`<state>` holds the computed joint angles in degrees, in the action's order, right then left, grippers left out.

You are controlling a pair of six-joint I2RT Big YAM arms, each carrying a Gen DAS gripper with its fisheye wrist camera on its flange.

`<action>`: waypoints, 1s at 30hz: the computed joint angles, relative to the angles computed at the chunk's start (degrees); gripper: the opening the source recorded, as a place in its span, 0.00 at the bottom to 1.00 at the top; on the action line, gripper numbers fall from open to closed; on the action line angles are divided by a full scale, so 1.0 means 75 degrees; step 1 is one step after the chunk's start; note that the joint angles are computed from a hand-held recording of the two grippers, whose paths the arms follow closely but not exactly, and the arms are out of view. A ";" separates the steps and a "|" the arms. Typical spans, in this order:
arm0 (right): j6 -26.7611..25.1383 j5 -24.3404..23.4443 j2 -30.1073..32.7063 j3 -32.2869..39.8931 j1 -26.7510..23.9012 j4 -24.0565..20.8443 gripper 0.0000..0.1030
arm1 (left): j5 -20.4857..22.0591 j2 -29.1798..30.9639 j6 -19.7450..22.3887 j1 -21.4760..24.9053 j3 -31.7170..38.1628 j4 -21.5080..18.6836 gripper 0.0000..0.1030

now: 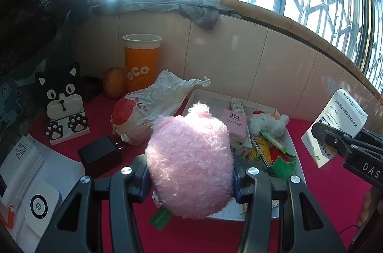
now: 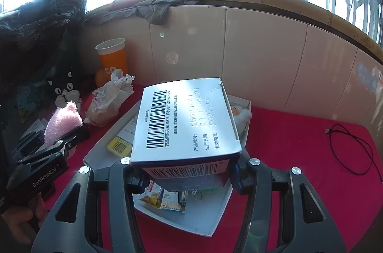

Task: Organize objects
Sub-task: 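Carry the pink plush with left gripper while right gripper carries the white box toward the tray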

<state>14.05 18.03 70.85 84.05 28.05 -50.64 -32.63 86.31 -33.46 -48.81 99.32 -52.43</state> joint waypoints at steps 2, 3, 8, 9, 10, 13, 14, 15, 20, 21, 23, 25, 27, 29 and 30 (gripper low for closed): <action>-0.0012 -0.0052 0.0124 0.0150 -0.0056 -0.0051 0.50 | 0.0150 0.0217 0.0158 0.0069 0.0333 -0.0139 0.50; -0.0028 -0.0076 0.0180 0.0217 -0.0081 -0.0077 0.50 | 0.0253 0.0321 0.0228 0.0117 0.0496 -0.0180 0.50; -0.0025 -0.0196 0.0475 0.0475 -0.0208 -0.0240 0.50 | 0.1008 0.0986 0.0498 0.0471 0.1559 -0.0485 0.50; -0.0013 -0.0241 0.0557 0.0533 -0.0245 -0.0282 0.50 | 0.1170 0.1126 0.0503 0.0553 0.1788 -0.0565 0.50; 0.0009 -0.0306 0.0633 0.0586 -0.0281 -0.0322 0.50 | 0.1357 0.1249 0.0512 0.0625 0.1986 -0.0621 0.50; 0.0001 -0.0433 0.0822 0.0655 -0.0368 -0.0393 0.50 | 0.1441 0.1663 0.0904 0.0671 0.2593 -0.0861 0.50; 0.0015 -0.0484 0.0865 0.0642 -0.0398 -0.0393 0.50 | 0.1354 0.1805 0.1105 0.0659 0.2780 -0.0926 0.50; 0.0068 -0.0567 0.0907 0.0633 -0.0423 -0.0401 0.50 | 0.1295 0.1957 0.1262 0.0658 0.2976 -0.1002 0.51; 0.0212 -0.0795 0.1056 0.0556 -0.0381 -0.0388 0.50 | 0.1477 0.2948 0.1389 0.0822 0.4391 -0.1818 0.51; 0.0215 -0.0804 0.1090 0.0558 -0.0363 -0.0389 0.50 | 0.1503 0.3166 0.1413 0.0859 0.4723 -0.1987 0.51; 0.0234 -0.0817 0.1158 0.0575 -0.0343 -0.0379 0.50 | 0.1518 0.3603 0.1497 0.0904 0.5398 -0.2337 0.51; 0.0262 -0.0844 0.1214 0.0566 -0.0326 -0.0354 0.50 | 0.1409 0.3958 0.1585 0.0909 0.5944 -0.2614 0.51; 0.0263 -0.0841 0.1257 0.0526 -0.0300 -0.0316 0.50 | 0.1291 0.4243 0.1611 0.0909 0.6371 -0.2841 0.51; 0.0260 -0.0835 0.1299 0.0474 -0.0286 -0.0302 0.50 | 0.1208 0.4388 0.1583 0.0906 0.6570 -0.2936 0.52; 0.0263 -0.0860 0.1316 0.0449 -0.0298 -0.0318 0.50 | 0.1144 0.4469 0.1573 0.0902 0.6685 -0.3004 0.52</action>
